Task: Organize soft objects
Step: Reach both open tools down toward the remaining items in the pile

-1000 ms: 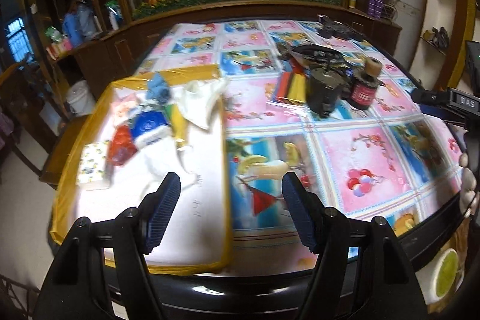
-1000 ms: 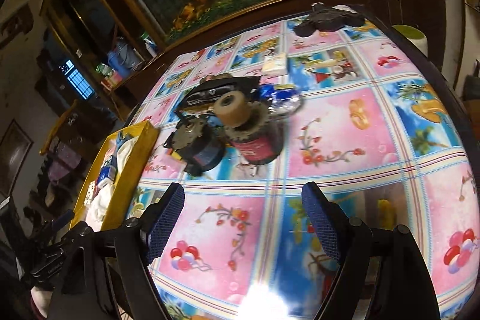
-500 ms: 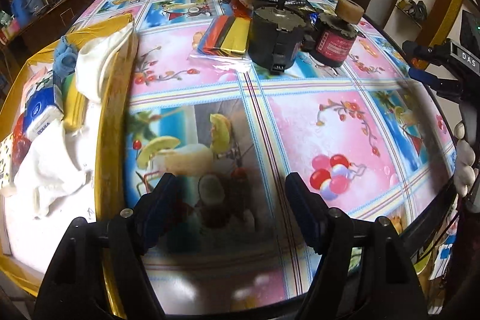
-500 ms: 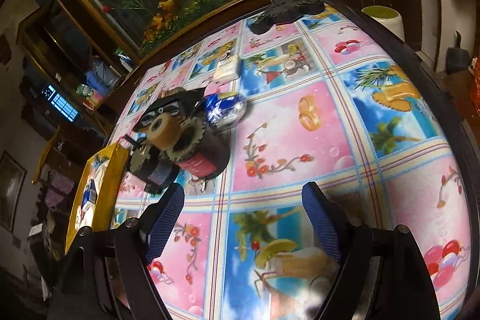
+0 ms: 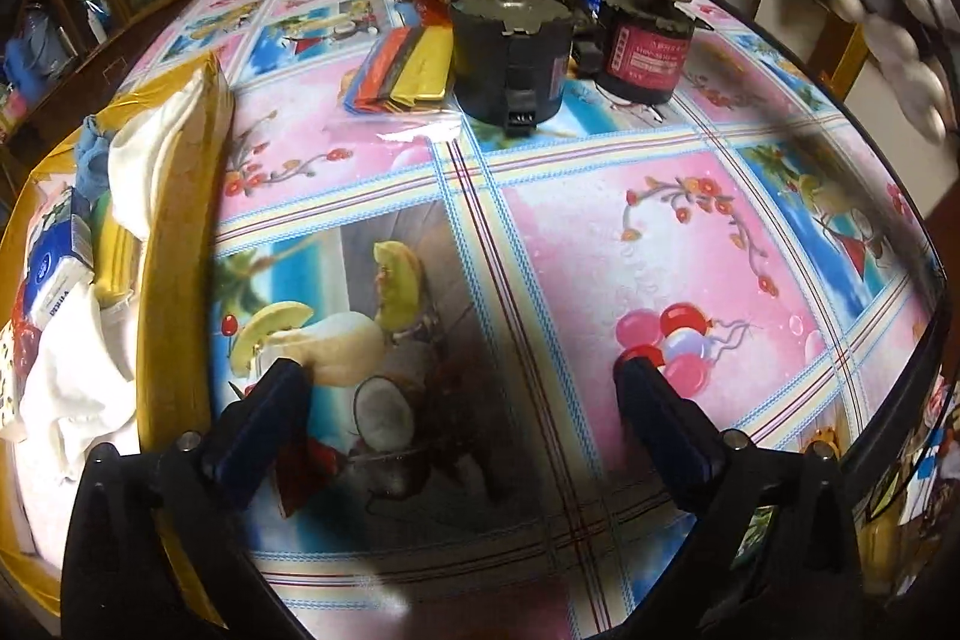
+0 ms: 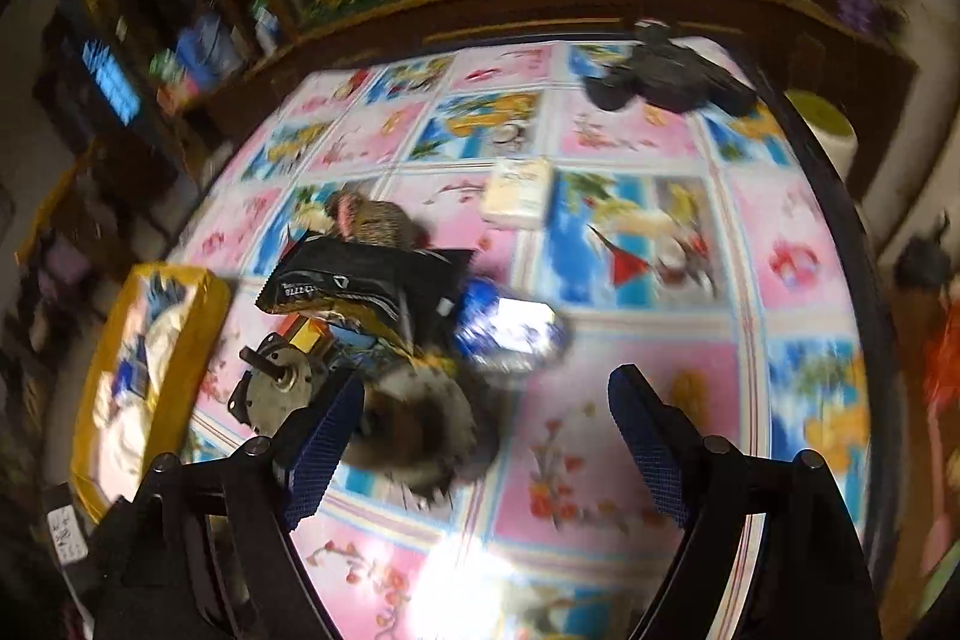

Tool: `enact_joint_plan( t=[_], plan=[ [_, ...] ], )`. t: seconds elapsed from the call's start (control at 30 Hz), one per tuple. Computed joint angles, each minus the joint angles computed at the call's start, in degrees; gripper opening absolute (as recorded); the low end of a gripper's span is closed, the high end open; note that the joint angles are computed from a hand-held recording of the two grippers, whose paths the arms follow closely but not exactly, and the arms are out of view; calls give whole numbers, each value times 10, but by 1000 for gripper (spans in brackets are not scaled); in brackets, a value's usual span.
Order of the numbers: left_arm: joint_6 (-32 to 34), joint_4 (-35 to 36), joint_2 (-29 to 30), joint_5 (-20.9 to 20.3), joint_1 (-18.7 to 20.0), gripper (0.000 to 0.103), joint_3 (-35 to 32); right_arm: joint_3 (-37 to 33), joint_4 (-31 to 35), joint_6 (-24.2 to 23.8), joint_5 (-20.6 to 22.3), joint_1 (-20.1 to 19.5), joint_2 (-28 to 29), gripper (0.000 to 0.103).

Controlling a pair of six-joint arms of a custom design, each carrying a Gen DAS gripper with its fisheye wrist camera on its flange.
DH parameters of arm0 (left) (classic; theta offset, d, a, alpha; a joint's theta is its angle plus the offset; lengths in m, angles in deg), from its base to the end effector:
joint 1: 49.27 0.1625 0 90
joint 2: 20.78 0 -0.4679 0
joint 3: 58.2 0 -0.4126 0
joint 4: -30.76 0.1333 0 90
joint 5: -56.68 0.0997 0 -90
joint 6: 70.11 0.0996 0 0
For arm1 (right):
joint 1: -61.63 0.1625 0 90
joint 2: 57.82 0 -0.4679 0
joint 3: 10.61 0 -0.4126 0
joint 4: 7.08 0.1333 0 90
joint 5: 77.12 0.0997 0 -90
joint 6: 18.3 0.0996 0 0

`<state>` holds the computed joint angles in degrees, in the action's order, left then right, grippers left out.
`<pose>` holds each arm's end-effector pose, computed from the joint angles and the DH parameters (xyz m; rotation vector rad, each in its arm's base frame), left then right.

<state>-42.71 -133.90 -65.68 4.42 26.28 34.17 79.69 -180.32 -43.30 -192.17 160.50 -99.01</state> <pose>0.0047 -0.7602 0.1642 0.6710 2.3096 -0.4836 0.2065 -0.7323 0.1400 0.5757 -2.4870 0.6947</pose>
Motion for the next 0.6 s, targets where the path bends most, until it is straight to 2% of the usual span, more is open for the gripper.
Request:
enact_joint_plan(
  t=[0.13,0.3,0.43,0.47,0.53,0.57,0.6],
  plan=[
    [8,-7,0,-3,1,103,2,-130,128,-59,-75,34,74,84],
    [31,-37,1,-13,3,103,8,-261,252,-85,-110,46,149,84],
    [32,-37,-1,-15,2,103,12,-333,315,-83,-123,43,195,81],
    [32,-30,-3,-17,2,103,11,-347,333,-74,-111,40,202,79],
    [21,-2,-10,-31,3,103,8,-353,340,-66,-96,38,205,53],
    [8,20,-16,-47,5,103,4,-350,338,-64,-87,36,203,48],
    [-5,39,-23,-65,8,103,0,-346,337,-57,-74,33,199,39]
  ],
)
